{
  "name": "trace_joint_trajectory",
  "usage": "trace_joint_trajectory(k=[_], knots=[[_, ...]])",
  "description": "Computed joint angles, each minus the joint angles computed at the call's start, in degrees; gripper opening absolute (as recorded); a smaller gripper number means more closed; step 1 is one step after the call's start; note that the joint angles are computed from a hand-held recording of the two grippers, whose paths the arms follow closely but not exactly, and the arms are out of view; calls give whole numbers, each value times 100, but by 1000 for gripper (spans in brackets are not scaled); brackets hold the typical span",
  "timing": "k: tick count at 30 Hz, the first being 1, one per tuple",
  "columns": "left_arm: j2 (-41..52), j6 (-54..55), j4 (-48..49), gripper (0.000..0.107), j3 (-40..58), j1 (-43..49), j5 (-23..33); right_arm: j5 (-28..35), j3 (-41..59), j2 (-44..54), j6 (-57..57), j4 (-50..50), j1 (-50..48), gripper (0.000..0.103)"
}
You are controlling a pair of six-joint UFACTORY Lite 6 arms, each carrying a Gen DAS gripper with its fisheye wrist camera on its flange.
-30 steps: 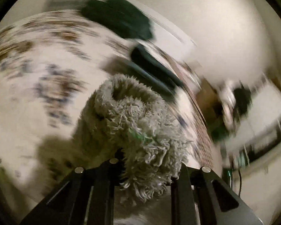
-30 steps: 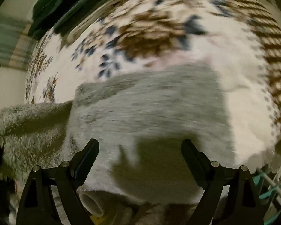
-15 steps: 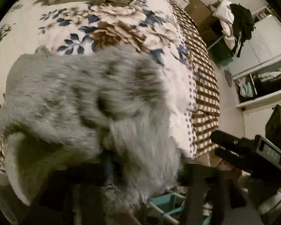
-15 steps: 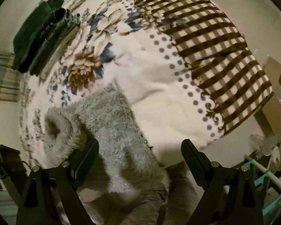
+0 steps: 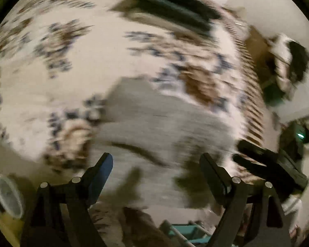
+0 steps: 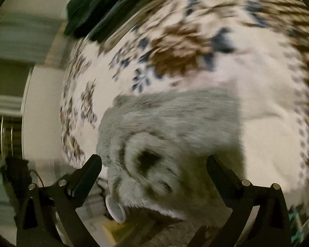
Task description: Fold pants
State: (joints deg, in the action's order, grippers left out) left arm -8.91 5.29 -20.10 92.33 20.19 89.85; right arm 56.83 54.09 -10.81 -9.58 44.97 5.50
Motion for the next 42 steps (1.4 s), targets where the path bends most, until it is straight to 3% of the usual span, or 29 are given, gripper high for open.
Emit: trace_joint_trajectory(k=[5, 6, 7, 8, 11, 17, 22, 24, 26, 27, 29, 34, 37, 39, 40, 41, 42], knots=[[35, 252, 376, 86, -357, 727, -326, -380, 735, 1251, 28, -355, 1046, 99], [47, 251, 384, 86, -373, 779, -373, -356, 852, 1364, 139, -533, 1147, 91], [65, 310, 362, 86, -360, 854, -359, -379, 914, 1379, 313, -756, 1199, 60], [102, 310, 341, 86, -311, 871, -349, -430, 894, 1278, 510, -941, 1153, 39], [248, 246, 179, 86, -133, 825, -330, -220, 649, 880, 465, -830, 574, 27], [827, -138, 2, 86, 327, -29, -684, 947, 539, 270, -65, -646, -1578, 24], [1741, -185, -167, 86, 848, -1128, -1039, 1427, 943, 709, -350, -918, -3128, 24], [2265, -121, -122, 86, 1118, -1592, -1235, 1500, 1135, 1235, -511, -1120, -3384, 31], [2707, -98, 108, 86, 1289, -1963, -1376, 1501, 1132, 1823, -431, -1426, -3435, 67], [2904, -100, 220, 86, 1347, -2108, -1421, 1406, 1126, 1933, -195, -1755, -3402, 72], [3151, -125, 315, 86, 1480, -2241, -1388, 1281, 836, 1603, -6, -1973, -3527, 72], [3229, -125, 385, 86, 1474, -2277, -1444, 1952, -564, 236, -316, -1028, -4679, 72], [3273, -125, 415, 86, 1412, -2280, -1493, 2112, -1805, -28, -504, -137, -4961, 72], [3343, -110, 458, 86, 1461, -2301, -1489, 1820, -2591, -273, -591, 540, -4696, 65], [3375, -86, 466, 86, 1484, -2291, -1481, 1650, -2812, -427, -635, 770, -4543, 28], [3432, -84, 480, 86, 1553, -2289, -1462, 1377, -2961, -702, -439, 760, -4256, 11], [3466, -52, 458, 86, 1554, -2279, -1482, 1234, -3121, -1087, -123, 703, -3996, 11]])
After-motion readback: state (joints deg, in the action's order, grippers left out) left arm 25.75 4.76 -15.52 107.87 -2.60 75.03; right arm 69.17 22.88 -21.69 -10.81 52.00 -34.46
